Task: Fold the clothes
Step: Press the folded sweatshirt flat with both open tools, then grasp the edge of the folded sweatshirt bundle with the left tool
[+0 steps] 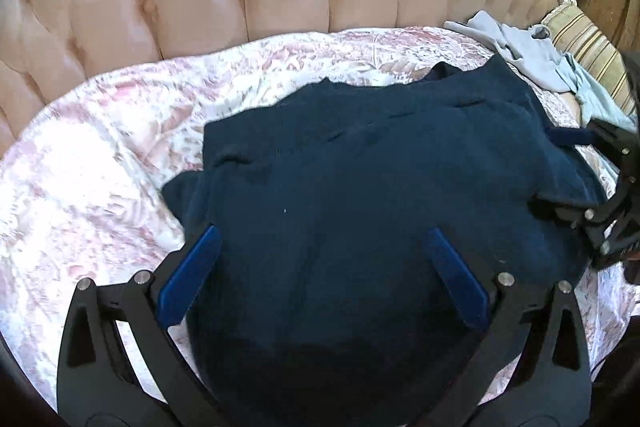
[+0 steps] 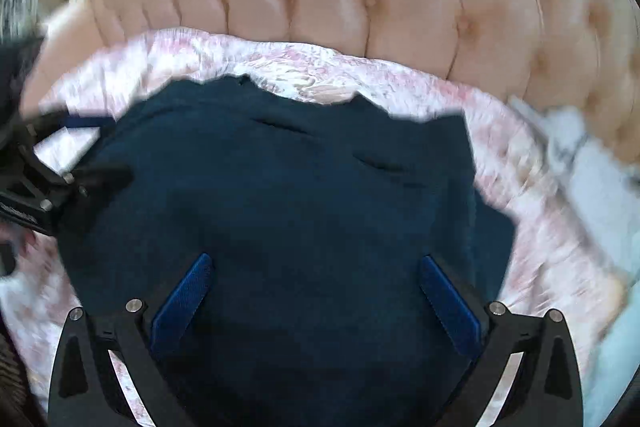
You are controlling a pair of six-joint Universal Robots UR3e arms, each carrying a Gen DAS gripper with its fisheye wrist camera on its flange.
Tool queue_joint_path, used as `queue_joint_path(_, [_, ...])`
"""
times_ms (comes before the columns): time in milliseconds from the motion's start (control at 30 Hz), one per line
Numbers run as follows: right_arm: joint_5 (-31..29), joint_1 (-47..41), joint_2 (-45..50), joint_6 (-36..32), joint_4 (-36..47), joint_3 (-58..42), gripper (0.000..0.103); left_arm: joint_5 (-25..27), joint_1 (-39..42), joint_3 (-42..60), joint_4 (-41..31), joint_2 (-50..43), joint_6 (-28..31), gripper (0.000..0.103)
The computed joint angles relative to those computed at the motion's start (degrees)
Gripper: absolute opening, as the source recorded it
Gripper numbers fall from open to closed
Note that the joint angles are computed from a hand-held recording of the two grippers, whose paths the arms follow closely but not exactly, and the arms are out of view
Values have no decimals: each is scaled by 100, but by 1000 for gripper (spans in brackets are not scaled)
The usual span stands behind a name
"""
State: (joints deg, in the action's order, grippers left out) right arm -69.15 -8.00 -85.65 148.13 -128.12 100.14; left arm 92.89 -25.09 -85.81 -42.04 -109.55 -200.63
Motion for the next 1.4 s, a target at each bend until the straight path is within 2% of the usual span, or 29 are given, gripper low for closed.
queue_joint_path(67, [110, -150, -137, -34, 132, 66, 103, -208, 112, -78, -33, 90, -62, 103])
queue_joint_path(200, [-3, -130, -283, -74, 78, -141, 103, -59, 105, 489, -107, 35, 14, 103])
queue_joint_path(267, [144, -99, 116, 191, 122, -660, 103, -308, 241, 1223, -444, -426, -51, 103])
queue_joint_path(333, [-77, 150, 776, 476, 194, -1357, 103, -577, 371, 2148, -906, -1116, -112, 103])
queue_joint_path(400, [-404, 417, 1433, 577, 393, -2070, 103, -569, 413, 2818, -1308, -1691, -109, 103])
queue_joint_path(500, [-799, 559, 1704, 250, 362, -2186, 103, -879, 577, 2377, -903, -1714, 25, 103])
queue_joint_path(567, [-623, 341, 1661, 338, 485, -2154, 103, -952, 628, 2132, -742, -1594, 100, 103])
queue_joint_path(667, [-400, 82, 1601, 529, 605, -2161, 103, -559, 465, 2224, -768, -1423, 34, 103])
queue_joint_path(733, [-526, 114, 1406, 519, 159, -1896, 103, -350, 335, 2331, -740, -1424, 191, 103])
queue_joint_path(767, [-592, 180, 1379, 453, 117, -1851, 103, -348, 338, 2568, -997, -1590, 197, 103])
queue_joint_path(800, [-738, 292, 1448, 352, 122, -1876, 103, -402, 371, 2675, -1125, -1730, 209, 103])
queue_joint_path(833, [-823, 361, 1532, 291, 181, -1929, 103, -742, 527, 2542, -1135, -1761, 162, 103])
queue_joint_path(900, [-504, 172, 1753, 439, 682, -2191, 103, -1135, 744, 1928, -632, -1516, 101, 103])
queue_joint_path(933, [-157, -71, 1697, 590, 942, -2203, 103, -1098, 764, 1628, -505, -1224, 82, 103])
queue_joint_path(1000, [26, -400, 1155, 666, 863, -1759, 103, -909, 761, 1109, -379, -576, 55, 103])
queue_joint_path(1067, [460, -851, 241, 406, 817, -994, 103, -723, 760, 695, -321, 41, 39, 103])
queue_joint_path(1167, [1578, -1932, -1559, -358, 1753, 161, 103, -358, 617, -583, -203, 1477, -34, 103])
queue_joint_path(1233, [1625, -2447, -2759, -977, 2555, 708, 103, -31, 383, -1381, -337, 2467, -143, 103])
queue_joint_path(1267, [1710, -2769, -3359, -1372, 3031, 938, 103, -83, 334, -1839, -268, 2906, -296, 103])
queue_joint_path(1333, [2091, -3635, -4424, -2530, 4692, 1080, 103, -494, 368, -2813, -27, 3735, -730, 103])
queue_joint_path(1400, [2387, -4835, -5300, -4064, 7068, 837, 103, -1547, 800, -3906, 563, 4369, -1139, 103])
